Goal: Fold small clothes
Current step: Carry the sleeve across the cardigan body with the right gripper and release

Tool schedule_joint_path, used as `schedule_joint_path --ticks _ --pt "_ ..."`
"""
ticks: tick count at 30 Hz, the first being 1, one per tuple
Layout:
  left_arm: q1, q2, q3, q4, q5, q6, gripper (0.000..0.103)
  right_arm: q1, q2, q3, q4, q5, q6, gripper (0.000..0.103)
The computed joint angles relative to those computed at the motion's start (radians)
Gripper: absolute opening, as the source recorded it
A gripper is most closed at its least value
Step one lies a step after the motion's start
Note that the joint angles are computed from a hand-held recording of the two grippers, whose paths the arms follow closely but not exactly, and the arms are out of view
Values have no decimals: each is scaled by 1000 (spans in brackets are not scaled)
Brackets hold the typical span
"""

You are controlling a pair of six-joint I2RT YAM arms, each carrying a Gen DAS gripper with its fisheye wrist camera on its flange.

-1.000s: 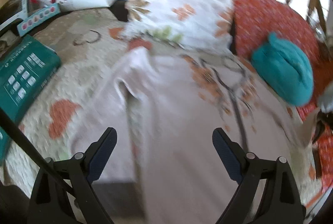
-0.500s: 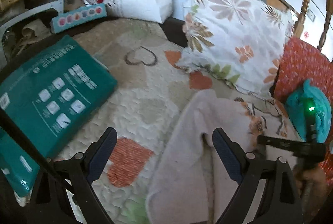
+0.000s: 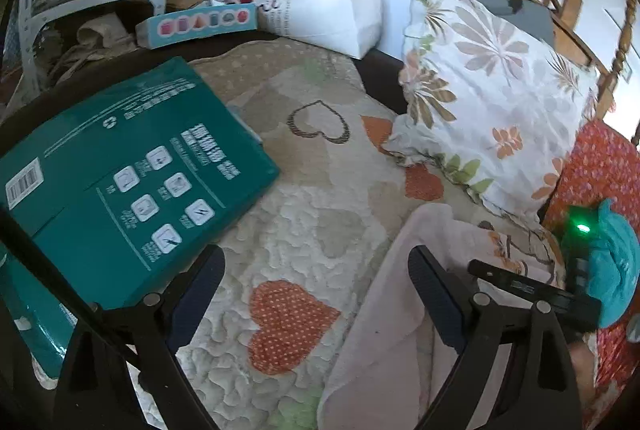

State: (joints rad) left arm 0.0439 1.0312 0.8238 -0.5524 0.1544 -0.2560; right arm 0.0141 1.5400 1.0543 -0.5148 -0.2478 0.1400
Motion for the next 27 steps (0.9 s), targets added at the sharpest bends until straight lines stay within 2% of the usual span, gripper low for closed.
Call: schedule_joint_path --ticks 1,6,10,12,16,19,20,21,22,23,27 --pt "21 0 0 -1 10 -1 92 6 -26 -10 -5 -7 6 48" --pt "153 5 8 -15 78 4 92 137 -224 -132 -95 -8 -48 48" --pt "251 -12 6 -25 107 22 92 364 -398 -287 -131 -17 -36 48" --pt "290 -13 2 -30 124 29 92 509 -447 -362 -114 40 0 49" --pt "352 -2 -5 -49 180 45 92 786 -483 -486 -71 247 81 52" --pt "357 -11 -11 -50 180 46 92 986 -450 -522 -54 477 118 56" --pt "358 -18 -13 -51 180 45 92 1037 -420 -514 -64 539 129 51" --pt "355 -17 -11 -49 181 44 92 1052 -388 -496 -74 573 142 42" --pt "356 -23 -13 -48 183 43 92 1034 -379 -478 -80 569 147 18" --pt "355 -29 -15 -46 181 42 92 985 -381 -453 -83 512 143 7" --pt "366 -35 -23 -41 169 21 92 830 -431 -342 -84 371 140 7"
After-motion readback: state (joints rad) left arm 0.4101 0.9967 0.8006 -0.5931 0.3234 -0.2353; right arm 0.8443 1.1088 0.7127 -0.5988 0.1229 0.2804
